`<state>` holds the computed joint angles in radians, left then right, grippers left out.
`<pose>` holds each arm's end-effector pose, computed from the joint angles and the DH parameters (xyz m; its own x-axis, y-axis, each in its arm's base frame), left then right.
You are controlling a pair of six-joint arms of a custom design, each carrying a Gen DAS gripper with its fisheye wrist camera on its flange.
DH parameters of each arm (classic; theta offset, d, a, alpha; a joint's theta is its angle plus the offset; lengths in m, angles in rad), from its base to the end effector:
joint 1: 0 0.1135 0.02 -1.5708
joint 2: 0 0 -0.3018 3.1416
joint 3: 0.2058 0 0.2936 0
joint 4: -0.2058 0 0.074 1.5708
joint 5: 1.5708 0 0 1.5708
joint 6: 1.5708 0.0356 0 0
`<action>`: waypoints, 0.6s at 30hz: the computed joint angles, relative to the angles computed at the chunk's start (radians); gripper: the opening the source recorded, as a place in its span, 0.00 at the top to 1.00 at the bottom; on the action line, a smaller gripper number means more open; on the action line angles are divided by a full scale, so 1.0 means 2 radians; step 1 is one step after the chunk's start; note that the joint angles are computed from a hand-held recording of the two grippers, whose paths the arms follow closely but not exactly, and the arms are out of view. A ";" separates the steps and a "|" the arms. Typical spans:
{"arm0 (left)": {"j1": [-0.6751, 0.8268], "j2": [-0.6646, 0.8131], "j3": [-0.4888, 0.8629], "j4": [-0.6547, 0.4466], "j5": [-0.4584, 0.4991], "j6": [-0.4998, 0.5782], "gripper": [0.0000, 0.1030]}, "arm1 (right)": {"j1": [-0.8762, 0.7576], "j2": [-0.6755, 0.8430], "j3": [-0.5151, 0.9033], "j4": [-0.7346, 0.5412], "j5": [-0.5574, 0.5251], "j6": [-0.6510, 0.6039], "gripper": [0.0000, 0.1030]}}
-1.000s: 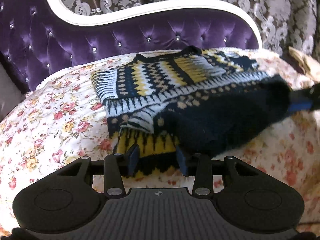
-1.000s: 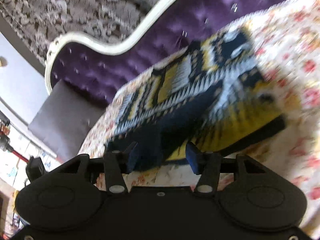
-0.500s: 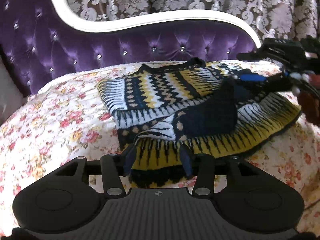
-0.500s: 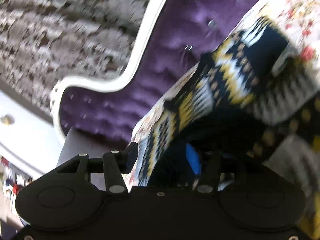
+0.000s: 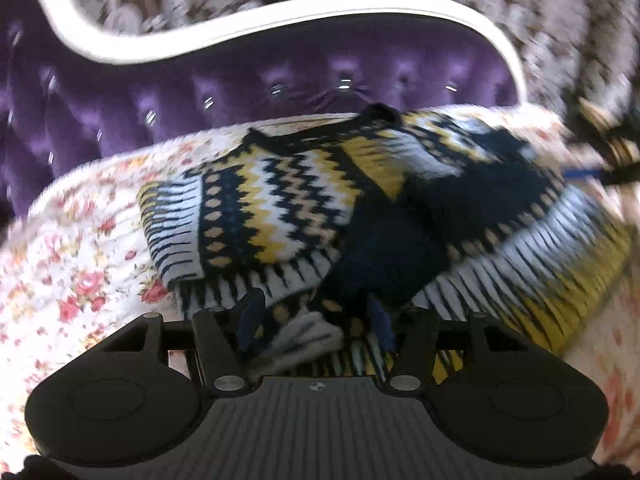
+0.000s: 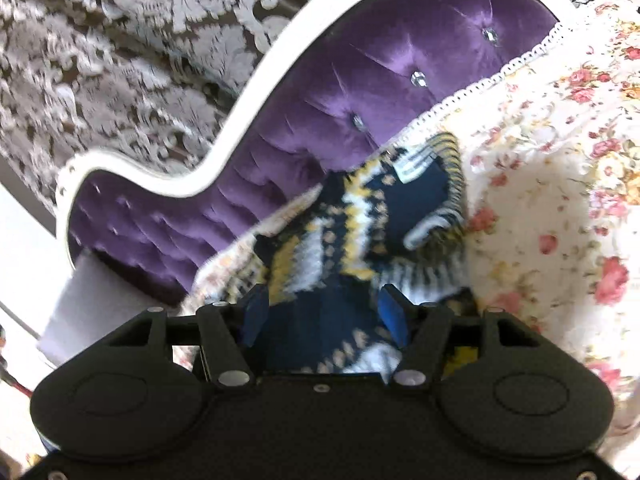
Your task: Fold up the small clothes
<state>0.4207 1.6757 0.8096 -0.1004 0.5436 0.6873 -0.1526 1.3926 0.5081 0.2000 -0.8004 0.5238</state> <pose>0.3205 0.1232 0.1476 -0.6322 0.3120 -0.7092 0.4138 0.9098 0.0315 0.2723 -0.0160 0.1637 -0.7630 0.4698 -0.4439 -0.0716 0.6211 0.7804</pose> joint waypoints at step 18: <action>0.061 0.013 0.026 -0.015 0.173 -0.089 0.38 | 0.061 0.048 0.015 -0.003 0.034 -0.064 0.28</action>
<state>0.5426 1.7026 0.8613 -0.1295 0.8895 0.5097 -0.0307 1.4883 0.5374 0.1946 -0.7330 0.3954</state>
